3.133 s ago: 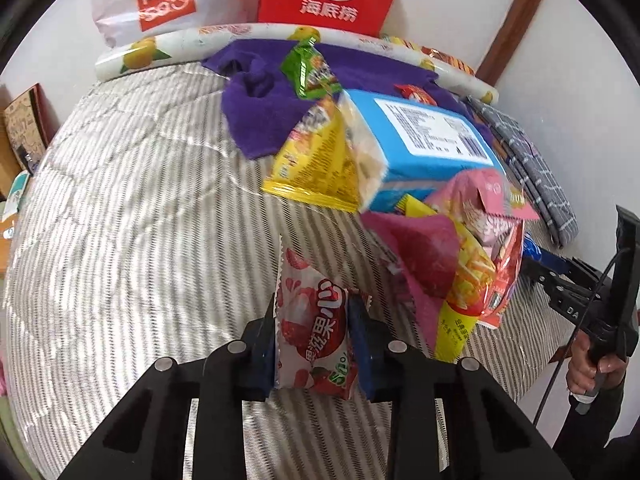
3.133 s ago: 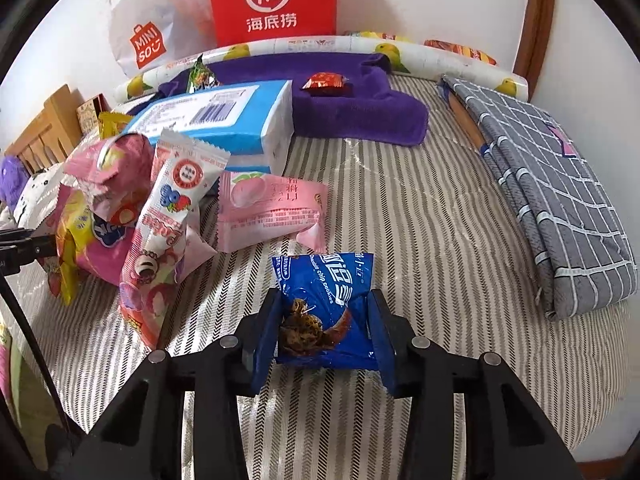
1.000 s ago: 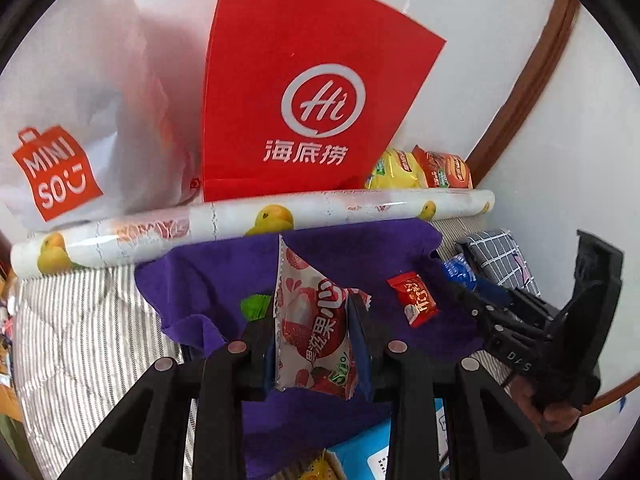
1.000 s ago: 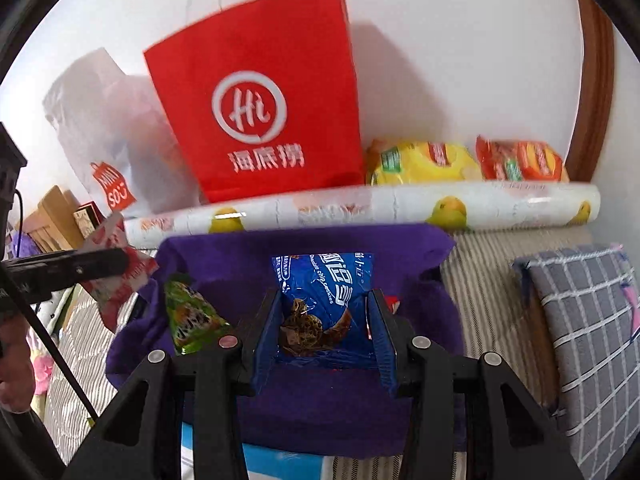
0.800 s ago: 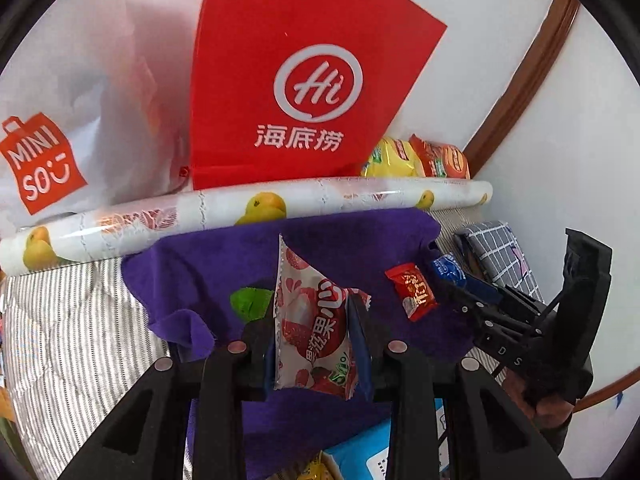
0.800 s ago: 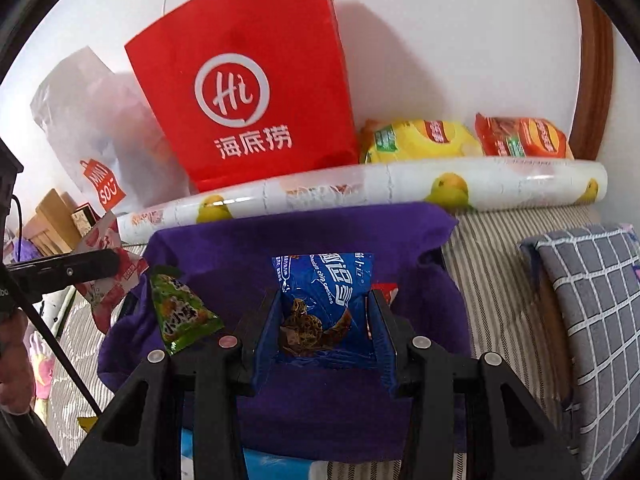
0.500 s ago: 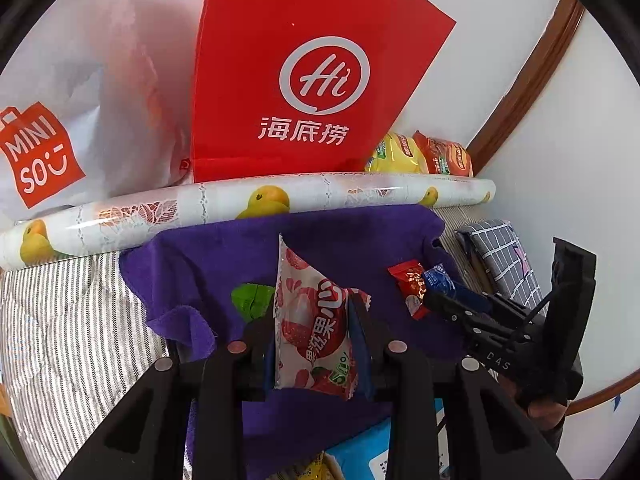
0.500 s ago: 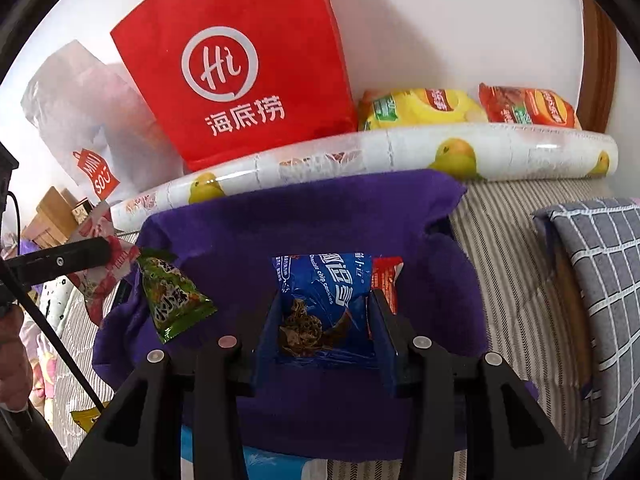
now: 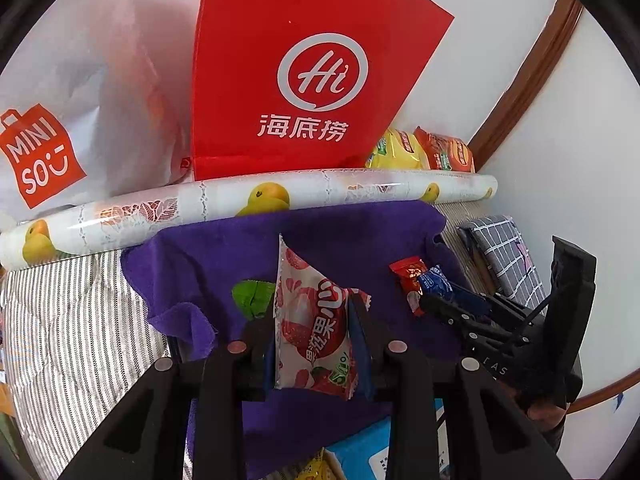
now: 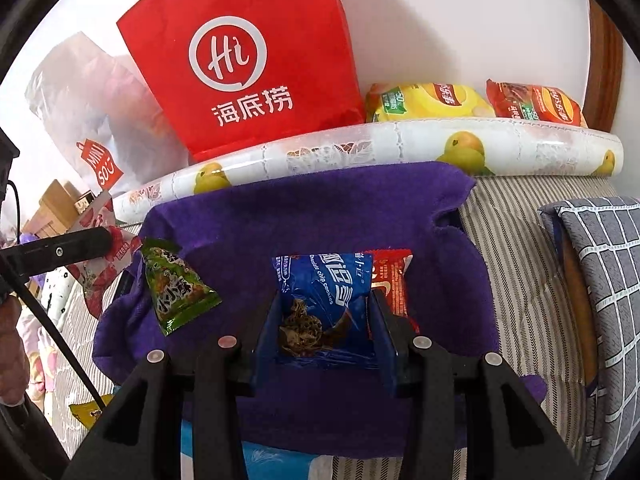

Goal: Organize snacks
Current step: 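Carry the blue packet with the right tool while the left tool carries the strawberry packet over the purple towel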

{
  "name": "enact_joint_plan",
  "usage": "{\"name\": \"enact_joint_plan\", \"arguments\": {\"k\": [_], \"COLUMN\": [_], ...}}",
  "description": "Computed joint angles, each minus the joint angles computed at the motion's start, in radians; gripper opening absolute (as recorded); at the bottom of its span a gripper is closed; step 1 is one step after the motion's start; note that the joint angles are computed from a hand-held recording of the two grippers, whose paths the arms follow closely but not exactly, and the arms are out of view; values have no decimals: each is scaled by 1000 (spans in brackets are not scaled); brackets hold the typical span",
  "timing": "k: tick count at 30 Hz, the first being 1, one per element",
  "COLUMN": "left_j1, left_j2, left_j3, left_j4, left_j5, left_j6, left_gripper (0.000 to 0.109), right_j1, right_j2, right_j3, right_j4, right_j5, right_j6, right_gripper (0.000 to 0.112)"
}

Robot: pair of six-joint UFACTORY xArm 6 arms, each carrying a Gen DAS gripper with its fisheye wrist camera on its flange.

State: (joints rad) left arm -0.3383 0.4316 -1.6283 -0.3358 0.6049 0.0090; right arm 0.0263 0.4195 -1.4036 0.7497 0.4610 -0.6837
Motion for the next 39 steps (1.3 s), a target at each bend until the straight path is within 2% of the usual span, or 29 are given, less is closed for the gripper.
{"name": "enact_joint_plan", "arguments": {"k": [39], "left_j1": [7], "left_j2": [57], "left_j3": [-67], "left_j4": [23], "left_j5": [79], "left_j6": [-22], "left_gripper": [29], "right_j1": [0], "right_j2": [43], "right_j3": [-47], "right_j4": [-189], "right_j5": [67], "right_j6": [123], "right_gripper": [45]}}
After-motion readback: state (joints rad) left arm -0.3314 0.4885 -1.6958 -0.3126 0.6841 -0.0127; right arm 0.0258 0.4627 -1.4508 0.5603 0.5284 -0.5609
